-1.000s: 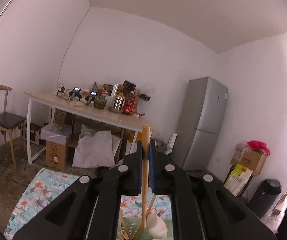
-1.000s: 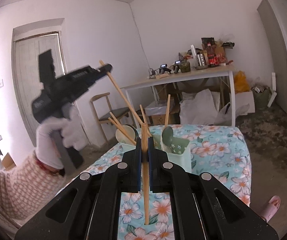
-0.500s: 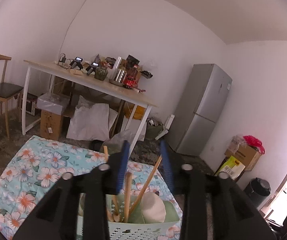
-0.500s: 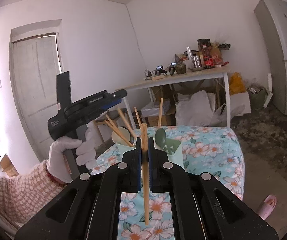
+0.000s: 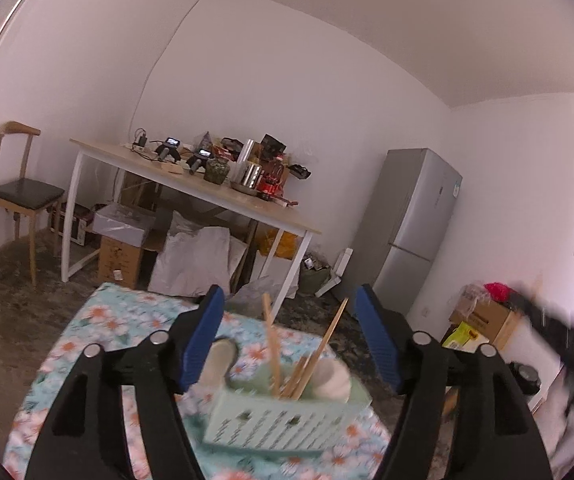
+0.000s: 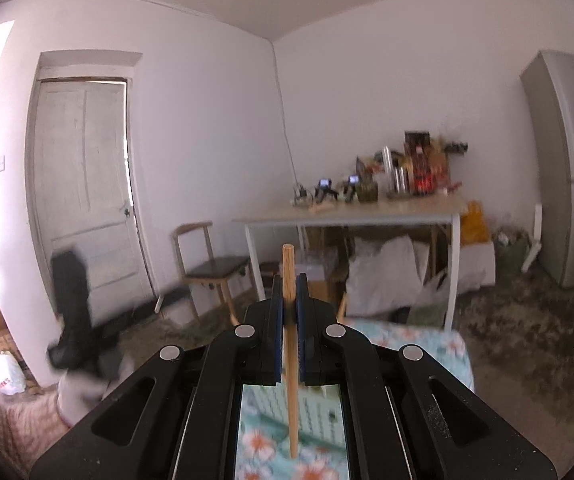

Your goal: Organize utensils

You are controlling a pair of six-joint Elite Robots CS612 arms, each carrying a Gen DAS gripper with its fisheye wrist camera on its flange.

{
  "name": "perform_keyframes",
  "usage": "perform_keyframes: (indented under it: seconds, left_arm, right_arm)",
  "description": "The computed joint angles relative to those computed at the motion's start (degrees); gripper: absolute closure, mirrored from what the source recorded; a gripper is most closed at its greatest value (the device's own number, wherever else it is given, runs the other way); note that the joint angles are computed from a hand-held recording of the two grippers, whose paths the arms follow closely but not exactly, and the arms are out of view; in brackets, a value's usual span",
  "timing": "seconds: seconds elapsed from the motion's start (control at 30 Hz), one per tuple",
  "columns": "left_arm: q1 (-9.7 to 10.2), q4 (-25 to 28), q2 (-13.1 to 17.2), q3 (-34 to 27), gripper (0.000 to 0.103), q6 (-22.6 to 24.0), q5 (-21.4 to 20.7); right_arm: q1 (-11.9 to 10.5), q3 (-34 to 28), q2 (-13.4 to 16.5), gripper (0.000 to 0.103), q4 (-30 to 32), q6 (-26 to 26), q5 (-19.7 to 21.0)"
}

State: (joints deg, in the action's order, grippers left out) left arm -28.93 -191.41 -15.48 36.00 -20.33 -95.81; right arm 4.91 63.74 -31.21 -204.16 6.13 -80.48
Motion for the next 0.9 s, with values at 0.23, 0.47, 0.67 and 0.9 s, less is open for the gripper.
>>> perform_keyframes:
  seconds: [0.23,0.47,0.67,0.9]
  left_arm:
    - [0.3,-1.63,-5.21,13.85,0.03,3.82,0.68]
    - [0.58,-0.3,-6.84,20.5,0.028,2.2,0.23]
    - [0.5,-0.94,-7.29,22.29,0.027,1.93,2.09]
    - [0.34,-0.56,-7.41,22.65,0.023,2.06,3.17]
  right_arm:
    - [0.85,-9.55,3.26,0.099,3.66,-2.69,-2.13]
    - [2.2,-20.59,9.05,0.099,10.97,-7.38,-7.16]
    - [2.89,-27.36,13.33,0.099,17.77,-10.37,-10.64]
    - [2.64,-25.01,12.62,0.09,21.37,-7.4,-11.09]
